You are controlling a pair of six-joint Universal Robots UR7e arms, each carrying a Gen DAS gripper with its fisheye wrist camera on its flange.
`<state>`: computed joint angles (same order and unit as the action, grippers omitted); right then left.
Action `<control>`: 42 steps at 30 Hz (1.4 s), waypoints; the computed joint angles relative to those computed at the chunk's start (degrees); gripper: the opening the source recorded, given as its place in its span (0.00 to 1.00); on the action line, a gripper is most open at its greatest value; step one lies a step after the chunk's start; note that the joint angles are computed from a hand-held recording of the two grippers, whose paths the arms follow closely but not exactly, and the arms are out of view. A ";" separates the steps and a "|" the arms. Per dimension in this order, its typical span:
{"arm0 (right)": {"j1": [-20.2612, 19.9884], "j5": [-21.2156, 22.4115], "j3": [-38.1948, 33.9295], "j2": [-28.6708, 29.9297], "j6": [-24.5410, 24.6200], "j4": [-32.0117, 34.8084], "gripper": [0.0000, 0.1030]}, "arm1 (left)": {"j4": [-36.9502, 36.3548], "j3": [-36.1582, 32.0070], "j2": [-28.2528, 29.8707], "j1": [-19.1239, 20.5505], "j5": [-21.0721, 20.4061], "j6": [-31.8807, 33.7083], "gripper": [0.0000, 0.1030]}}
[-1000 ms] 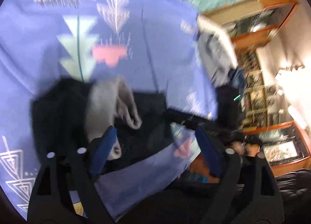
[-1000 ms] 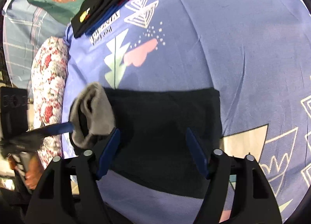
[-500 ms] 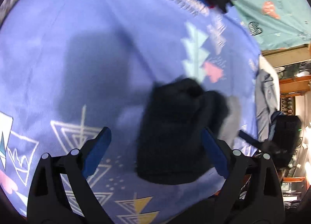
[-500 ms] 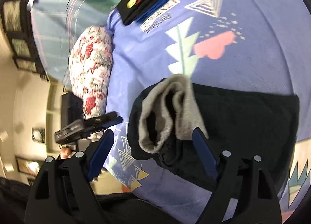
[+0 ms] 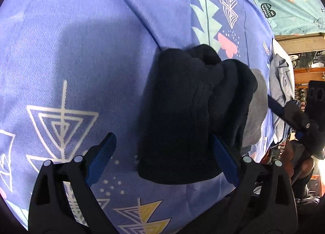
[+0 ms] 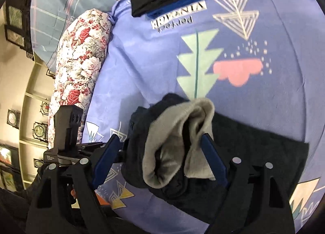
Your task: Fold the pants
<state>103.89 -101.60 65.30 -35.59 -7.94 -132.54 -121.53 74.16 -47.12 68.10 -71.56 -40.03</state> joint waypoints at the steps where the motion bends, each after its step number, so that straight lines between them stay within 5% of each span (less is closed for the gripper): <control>1: 0.40 -1.41 0.89 -0.43 -0.70 -2.06 0.81 | -0.17 0.06 0.08 0.05 -0.10 -0.06 0.91; 3: 0.71 -2.18 1.88 -0.98 -2.10 -4.43 0.80 | -0.47 0.45 -0.01 0.08 -0.31 -0.37 0.91; 7: 0.19 0.05 0.31 -0.50 -2.82 0.02 0.58 | -0.06 0.58 0.07 -0.13 -0.24 -0.66 0.91; 16: -0.96 1.00 -6.35 4.78 2.38 4.53 0.58 | 0.70 0.51 0.58 -0.50 0.65 -0.91 0.92; 19: -1.45 0.98 -10.85 7.23 4.86 9.02 0.29 | 0.58 0.41 0.53 -0.51 0.32 -1.48 0.92; 22: -2.38 3.85 -10.86 6.59 7.35 10.30 0.15 | 1.56 -0.08 0.10 -0.91 1.23 -1.30 0.92; 29: -2.85 18.43 -4.05 -2.87 6.14 10.77 0.13 | -2.42 0.15 -1.71 -2.01 1.10 1.54 0.92; 31: -2.14 13.12 -3.89 -3.78 5.00 11.76 0.16 | -1.52 -1.11 -0.81 -2.51 1.87 2.59 0.92; 33: -1.49 1.12 -3.73 -3.01 1.41 9.89 0.19 | 0.59 -3.06 0.79 -2.69 1.78 3.27 0.92; 36: -1.93 -13.88 -3.83 -0.73 4.47 8.16 0.19 | 2.80 -4.99 2.39 -3.02 0.94 3.31 0.92; 37: -2.14 -14.77 -3.49 -0.85 5.72 8.07 0.19 | 2.51 -5.02 2.42 -3.18 0.67 3.89 0.92; 39: -3.53 -9.94 -0.68 -3.03 8.67 6.38 0.22 | 2.08 -4.94 2.27 -3.65 1.09 5.21 0.92; 42: -3.93 -5.58 4.16 -6.54 8.16 2.20 0.57 | 1.65 -4.37 1.56 -3.54 1.57 4.64 0.92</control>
